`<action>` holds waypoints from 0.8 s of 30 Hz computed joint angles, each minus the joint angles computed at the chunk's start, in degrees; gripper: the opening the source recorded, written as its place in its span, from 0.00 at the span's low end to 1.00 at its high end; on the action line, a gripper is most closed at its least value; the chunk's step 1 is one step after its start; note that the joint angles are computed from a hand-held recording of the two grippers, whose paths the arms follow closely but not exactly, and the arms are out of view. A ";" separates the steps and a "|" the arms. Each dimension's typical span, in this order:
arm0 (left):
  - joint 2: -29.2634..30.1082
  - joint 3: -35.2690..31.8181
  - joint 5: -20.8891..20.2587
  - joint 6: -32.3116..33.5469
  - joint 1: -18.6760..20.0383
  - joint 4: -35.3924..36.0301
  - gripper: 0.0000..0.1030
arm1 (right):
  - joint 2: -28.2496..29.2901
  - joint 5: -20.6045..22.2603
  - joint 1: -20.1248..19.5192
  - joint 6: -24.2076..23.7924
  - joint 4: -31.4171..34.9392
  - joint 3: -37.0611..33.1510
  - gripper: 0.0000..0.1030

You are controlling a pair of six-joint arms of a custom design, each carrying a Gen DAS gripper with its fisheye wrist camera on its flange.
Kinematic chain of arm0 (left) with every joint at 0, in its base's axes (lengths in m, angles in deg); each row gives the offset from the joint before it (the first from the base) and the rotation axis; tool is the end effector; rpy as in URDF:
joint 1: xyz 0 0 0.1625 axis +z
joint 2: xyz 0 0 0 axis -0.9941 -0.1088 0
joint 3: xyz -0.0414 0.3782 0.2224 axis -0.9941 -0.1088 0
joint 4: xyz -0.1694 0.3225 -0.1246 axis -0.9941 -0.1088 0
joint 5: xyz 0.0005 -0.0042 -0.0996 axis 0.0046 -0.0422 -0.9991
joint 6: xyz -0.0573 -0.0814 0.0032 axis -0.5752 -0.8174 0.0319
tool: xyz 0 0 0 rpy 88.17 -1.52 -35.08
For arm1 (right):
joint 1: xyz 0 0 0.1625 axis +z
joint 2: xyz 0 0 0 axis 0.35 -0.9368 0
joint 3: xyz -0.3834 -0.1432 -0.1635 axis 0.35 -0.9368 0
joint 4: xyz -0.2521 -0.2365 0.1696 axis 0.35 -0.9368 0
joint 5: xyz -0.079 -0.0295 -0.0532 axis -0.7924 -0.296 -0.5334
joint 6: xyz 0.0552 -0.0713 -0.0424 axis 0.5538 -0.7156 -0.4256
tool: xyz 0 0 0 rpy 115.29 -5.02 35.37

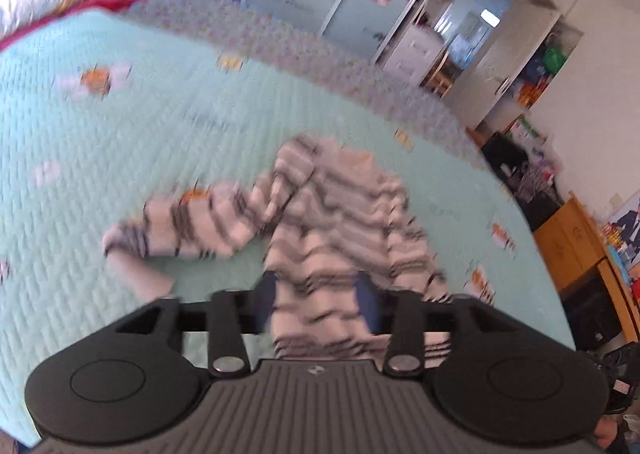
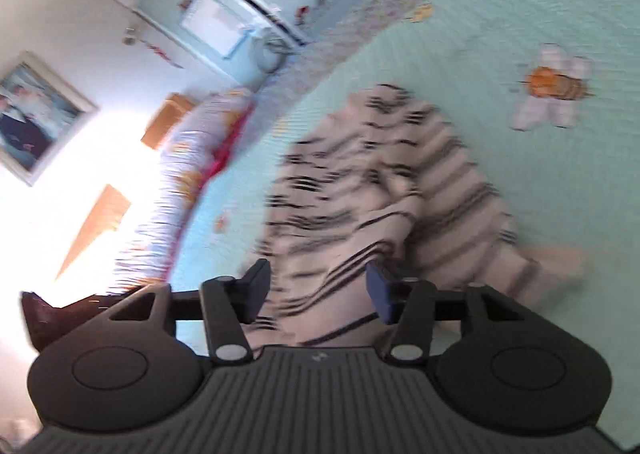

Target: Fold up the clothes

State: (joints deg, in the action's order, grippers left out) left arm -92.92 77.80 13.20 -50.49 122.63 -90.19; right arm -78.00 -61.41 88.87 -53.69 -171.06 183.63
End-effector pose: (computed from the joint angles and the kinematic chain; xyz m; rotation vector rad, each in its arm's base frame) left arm -0.0432 -0.3102 0.4652 -0.1311 2.4561 -1.1567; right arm 0.2757 -0.3911 0.1472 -0.3339 2.9012 -0.8585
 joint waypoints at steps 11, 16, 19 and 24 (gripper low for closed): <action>5.76 4.84 -11.33 5.85 17.48 -10.49 0.57 | 17.54 2.22 -11.81 25.15 -31.84 7.38 0.63; 11.79 5.92 -15.40 11.59 21.32 -23.23 0.74 | 18.79 3.05 -11.86 22.85 -28.45 0.40 0.43; 14.56 5.80 -15.98 14.09 20.77 -26.81 0.58 | 13.25 -1.54 -9.75 18.18 -23.06 -1.71 0.14; 16.49 4.87 -15.34 16.41 17.53 -25.92 0.21 | 3.38 -11.89 -7.18 5.01 -28.91 -6.61 0.14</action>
